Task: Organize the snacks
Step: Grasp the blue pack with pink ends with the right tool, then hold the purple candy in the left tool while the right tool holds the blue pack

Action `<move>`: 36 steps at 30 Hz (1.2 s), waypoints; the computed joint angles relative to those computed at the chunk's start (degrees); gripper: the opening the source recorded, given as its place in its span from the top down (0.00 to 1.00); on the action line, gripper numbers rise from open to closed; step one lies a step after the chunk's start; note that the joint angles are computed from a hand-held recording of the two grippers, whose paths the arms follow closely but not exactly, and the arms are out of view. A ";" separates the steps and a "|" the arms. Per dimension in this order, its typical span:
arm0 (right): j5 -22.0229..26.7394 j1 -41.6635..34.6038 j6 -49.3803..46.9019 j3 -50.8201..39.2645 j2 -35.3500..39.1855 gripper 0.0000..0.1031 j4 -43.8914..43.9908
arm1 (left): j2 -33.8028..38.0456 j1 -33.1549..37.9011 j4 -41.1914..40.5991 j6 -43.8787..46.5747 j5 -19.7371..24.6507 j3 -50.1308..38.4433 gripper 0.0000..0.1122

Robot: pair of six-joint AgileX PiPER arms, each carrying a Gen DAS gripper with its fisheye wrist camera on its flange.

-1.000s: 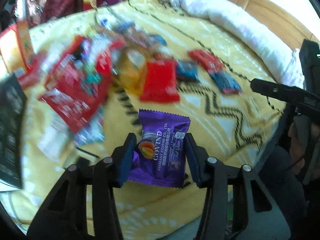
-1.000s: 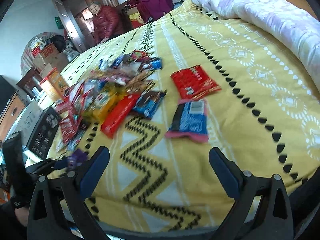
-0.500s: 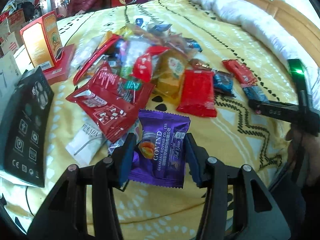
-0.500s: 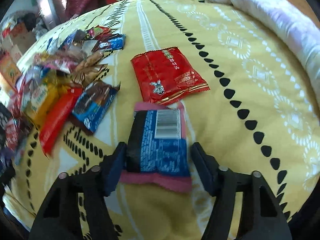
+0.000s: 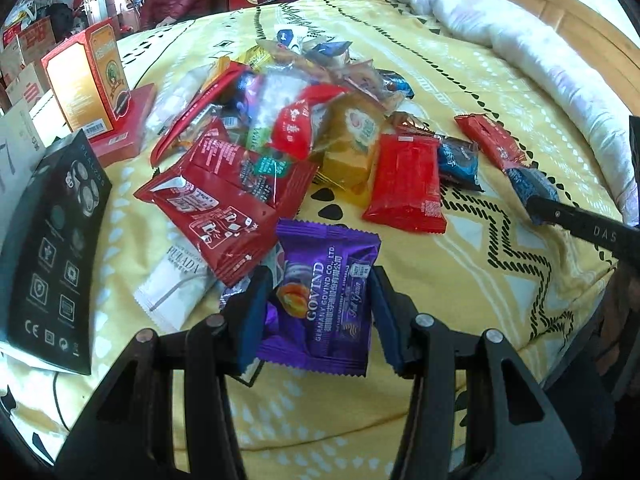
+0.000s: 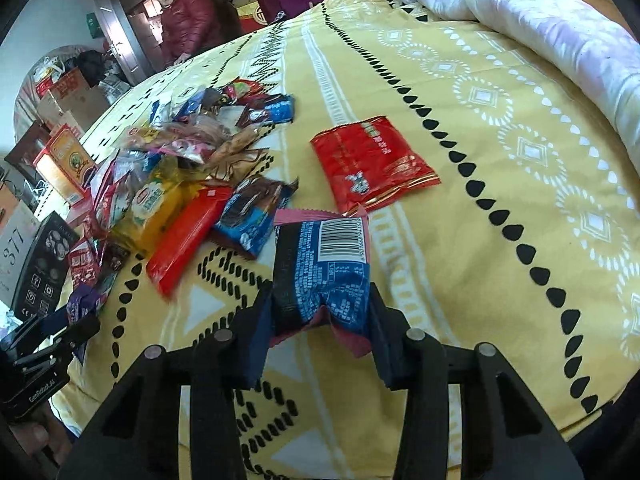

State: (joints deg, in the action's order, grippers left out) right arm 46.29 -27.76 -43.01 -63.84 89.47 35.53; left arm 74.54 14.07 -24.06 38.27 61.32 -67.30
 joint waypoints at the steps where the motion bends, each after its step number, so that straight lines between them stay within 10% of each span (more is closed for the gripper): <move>1: 0.30 0.06 -0.10 0.08 0.09 0.55 0.14 | 0.04 0.19 -0.27 0.18 0.17 -0.08 0.56; 36: 1.95 1.57 -1.41 2.84 -1.67 0.55 1.54 | 1.34 3.14 -3.78 1.77 1.69 -0.95 0.56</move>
